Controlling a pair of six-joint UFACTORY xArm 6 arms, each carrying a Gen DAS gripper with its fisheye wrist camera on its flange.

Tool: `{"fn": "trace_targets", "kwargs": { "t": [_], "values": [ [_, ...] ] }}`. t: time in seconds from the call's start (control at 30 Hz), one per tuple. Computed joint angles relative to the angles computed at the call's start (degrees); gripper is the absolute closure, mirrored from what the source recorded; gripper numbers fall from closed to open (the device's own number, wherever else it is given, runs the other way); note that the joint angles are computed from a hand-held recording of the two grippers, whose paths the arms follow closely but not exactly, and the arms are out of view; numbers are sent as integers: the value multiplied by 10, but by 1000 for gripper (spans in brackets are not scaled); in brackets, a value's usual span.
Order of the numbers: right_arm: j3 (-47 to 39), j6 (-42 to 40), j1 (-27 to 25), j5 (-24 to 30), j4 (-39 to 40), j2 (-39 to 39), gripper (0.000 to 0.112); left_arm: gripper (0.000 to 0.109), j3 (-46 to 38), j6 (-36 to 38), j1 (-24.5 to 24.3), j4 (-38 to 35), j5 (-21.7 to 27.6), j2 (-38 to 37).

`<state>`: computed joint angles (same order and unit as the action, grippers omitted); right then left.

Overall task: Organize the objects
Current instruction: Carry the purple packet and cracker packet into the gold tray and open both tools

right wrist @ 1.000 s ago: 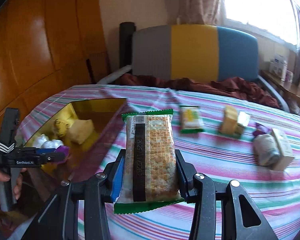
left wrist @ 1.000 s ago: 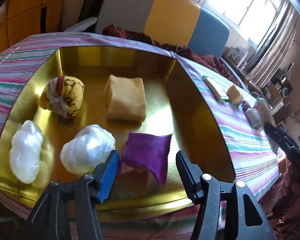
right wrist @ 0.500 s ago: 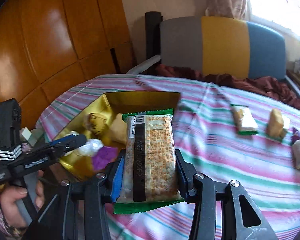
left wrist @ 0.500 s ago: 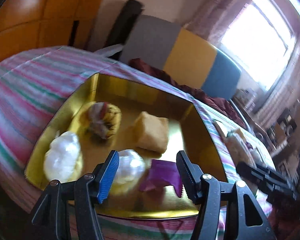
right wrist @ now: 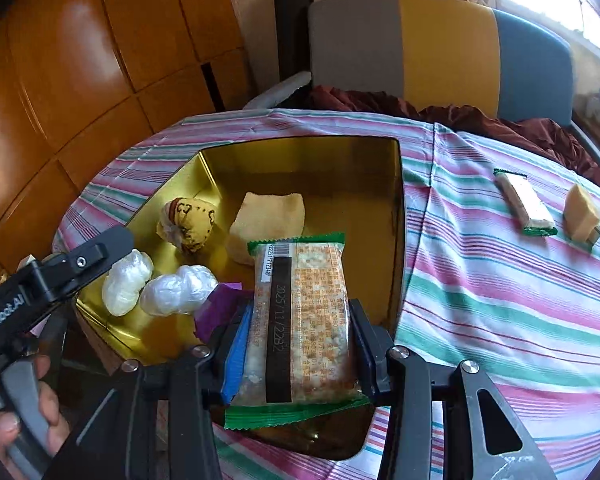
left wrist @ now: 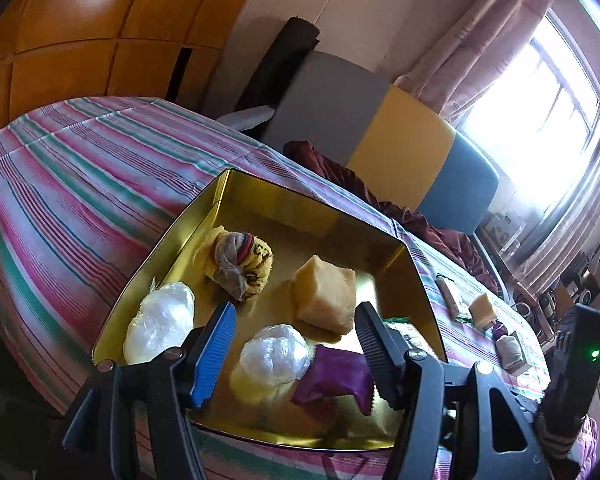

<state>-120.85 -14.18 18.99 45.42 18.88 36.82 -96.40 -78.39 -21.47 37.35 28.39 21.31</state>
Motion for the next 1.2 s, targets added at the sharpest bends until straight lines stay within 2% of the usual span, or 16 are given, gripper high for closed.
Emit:
{"fn": "trace_targets", "kwargs": {
  "t": [0.23,0.5,0.7,0.77,0.87,1.13,1.2],
  "values": [
    [8,-2,4,2,-1,-1,65,46,3,7,0,-10,-2,-1],
    [67,-25,-3,-33,42,-44,62,46,-1,13,-4,-13,2,2],
    [88,-28,-10,-50,42,-60,62,46,-9,31,-10,-24,1,9],
    [91,-28,-14,-52,44,-63,61,46,-8,42,-9,-33,-14,12],
    [96,-23,-19,-57,42,-67,61,46,-19,56,-14,-32,-2,17],
    [112,-9,-42,-67,26,-78,59,46,-23,95,-21,-56,-35,24],
    [123,-10,-50,-75,23,-84,55,46,-26,109,-24,-65,-46,26]
  ]
}}
